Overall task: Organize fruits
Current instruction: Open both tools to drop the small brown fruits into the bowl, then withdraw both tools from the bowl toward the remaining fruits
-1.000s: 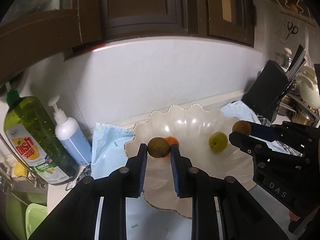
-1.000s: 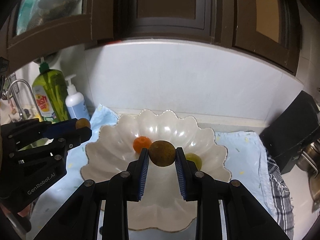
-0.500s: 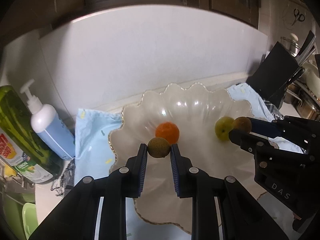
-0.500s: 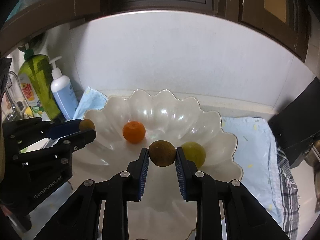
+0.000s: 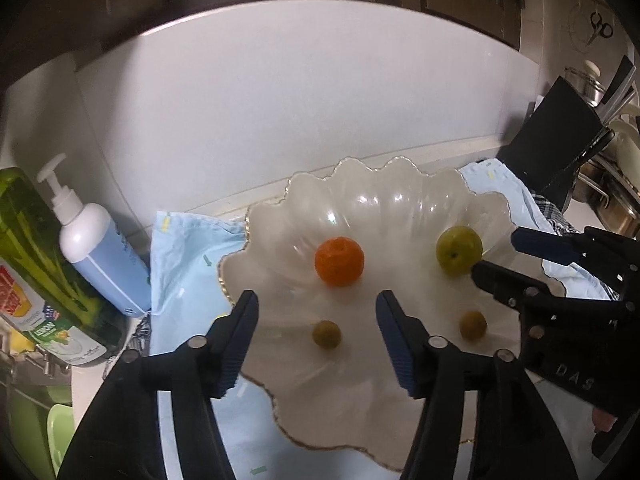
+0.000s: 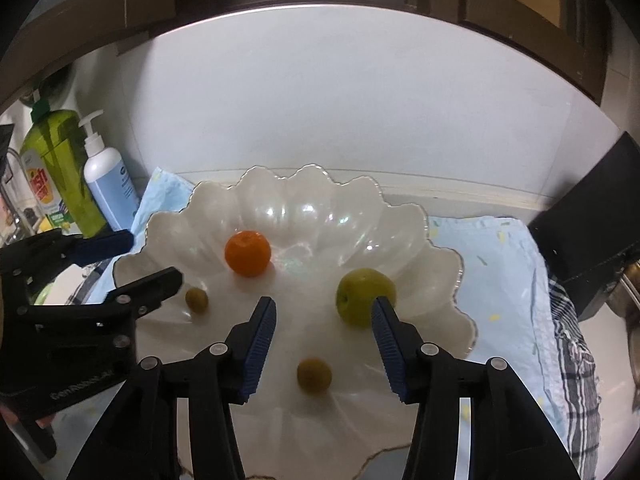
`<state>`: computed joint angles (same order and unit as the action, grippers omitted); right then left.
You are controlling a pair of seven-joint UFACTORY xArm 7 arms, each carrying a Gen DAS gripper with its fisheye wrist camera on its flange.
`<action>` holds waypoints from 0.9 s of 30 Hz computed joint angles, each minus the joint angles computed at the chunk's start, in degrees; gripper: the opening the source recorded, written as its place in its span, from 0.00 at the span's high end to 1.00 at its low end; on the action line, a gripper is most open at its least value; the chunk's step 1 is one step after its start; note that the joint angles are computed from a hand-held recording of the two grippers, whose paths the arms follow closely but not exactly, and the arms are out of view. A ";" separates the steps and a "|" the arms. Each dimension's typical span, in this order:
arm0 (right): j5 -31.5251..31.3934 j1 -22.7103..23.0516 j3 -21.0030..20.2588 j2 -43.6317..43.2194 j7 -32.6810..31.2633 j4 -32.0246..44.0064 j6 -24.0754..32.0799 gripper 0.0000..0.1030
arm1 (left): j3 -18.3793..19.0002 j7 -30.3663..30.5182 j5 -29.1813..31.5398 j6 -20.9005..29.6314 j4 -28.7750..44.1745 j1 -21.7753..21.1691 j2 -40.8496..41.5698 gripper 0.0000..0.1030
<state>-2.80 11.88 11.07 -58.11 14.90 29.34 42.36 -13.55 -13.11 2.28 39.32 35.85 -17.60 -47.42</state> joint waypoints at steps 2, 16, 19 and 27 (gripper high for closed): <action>-0.31 -0.46 0.37 -1.11 0.56 0.05 0.67 0.44 | -0.36 -0.70 0.52 0.62 0.01 0.68 -1.37 0.28; -1.57 0.73 3.50 -11.78 2.49 0.95 5.17 0.30 | -1.43 -2.67 2.35 6.29 0.14 2.44 -14.69 0.00; -1.16 1.38 4.13 -13.94 2.67 1.31 6.08 0.30 | -1.17 -1.74 1.75 7.98 0.19 1.82 -17.17 0.00; 0.06 3.06 6.20 -19.42 3.02 2.49 9.40 0.30 | -0.53 -0.34 -0.66 13.83 0.24 1.56 -24.62 0.00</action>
<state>-2.74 14.94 17.27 -77.53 17.92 31.82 51.77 -14.07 -13.46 1.62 53.14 36.08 -16.05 -72.04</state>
